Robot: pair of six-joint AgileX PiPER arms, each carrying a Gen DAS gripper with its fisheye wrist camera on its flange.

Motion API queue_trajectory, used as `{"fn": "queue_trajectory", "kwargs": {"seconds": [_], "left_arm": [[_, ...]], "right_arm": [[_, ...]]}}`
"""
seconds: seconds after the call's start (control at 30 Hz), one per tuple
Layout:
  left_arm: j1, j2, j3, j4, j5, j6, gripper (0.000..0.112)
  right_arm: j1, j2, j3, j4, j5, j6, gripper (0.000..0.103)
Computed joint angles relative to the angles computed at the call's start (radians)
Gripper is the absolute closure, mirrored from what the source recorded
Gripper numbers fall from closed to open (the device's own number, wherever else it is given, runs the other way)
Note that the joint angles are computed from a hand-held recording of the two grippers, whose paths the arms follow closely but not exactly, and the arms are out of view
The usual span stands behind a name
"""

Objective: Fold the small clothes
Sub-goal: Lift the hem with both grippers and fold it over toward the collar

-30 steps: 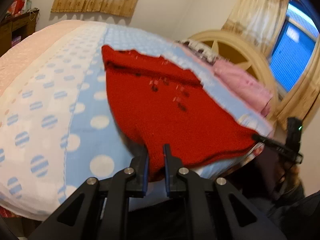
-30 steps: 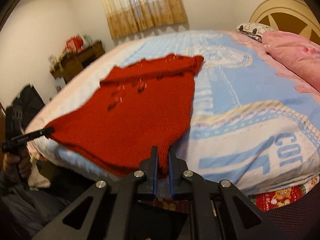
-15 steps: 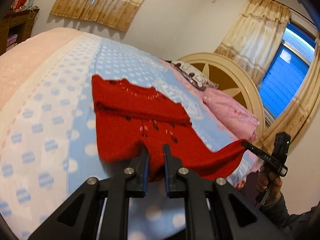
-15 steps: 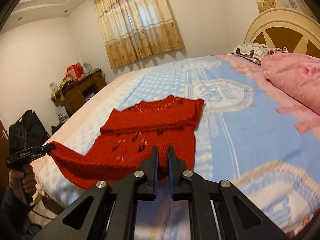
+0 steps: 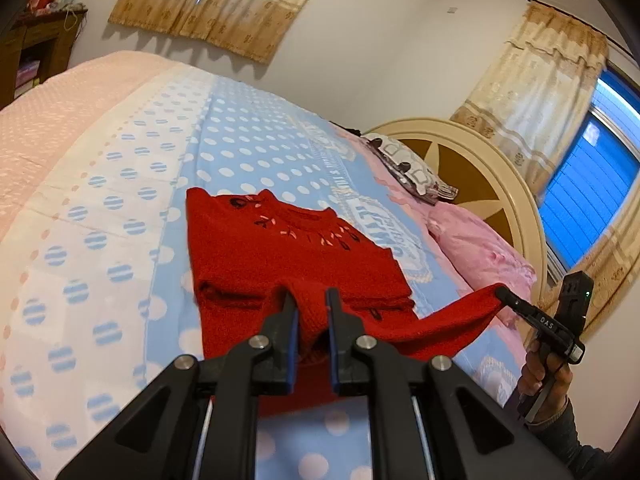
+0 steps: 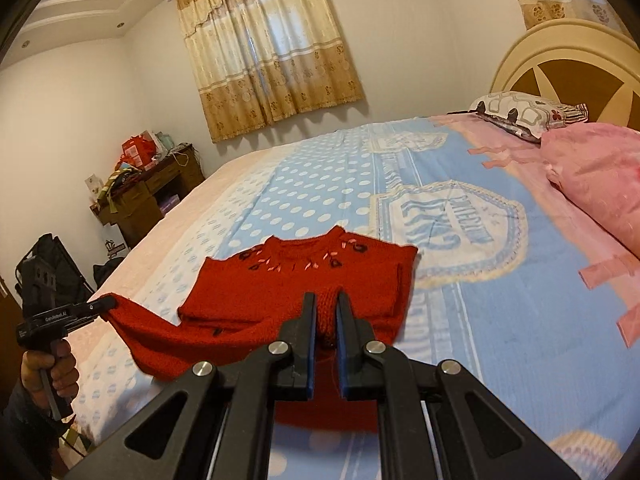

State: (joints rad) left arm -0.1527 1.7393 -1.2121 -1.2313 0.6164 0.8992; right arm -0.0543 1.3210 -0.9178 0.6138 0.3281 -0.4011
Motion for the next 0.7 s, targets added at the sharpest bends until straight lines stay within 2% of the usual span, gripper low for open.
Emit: {"fn": "queue_trajectory", "kwargs": {"seconds": [0.37,0.7], "left_arm": [[0.012,0.261,-0.403,0.19,0.074,-0.268,0.1],[-0.001,0.527,-0.813,0.379,0.155,-0.514,0.1]], "right_arm": [[0.017,0.28,-0.312,-0.247,0.03,0.223,0.095],[0.0,0.519,-0.563,-0.351,0.087,0.344,0.095]]}}
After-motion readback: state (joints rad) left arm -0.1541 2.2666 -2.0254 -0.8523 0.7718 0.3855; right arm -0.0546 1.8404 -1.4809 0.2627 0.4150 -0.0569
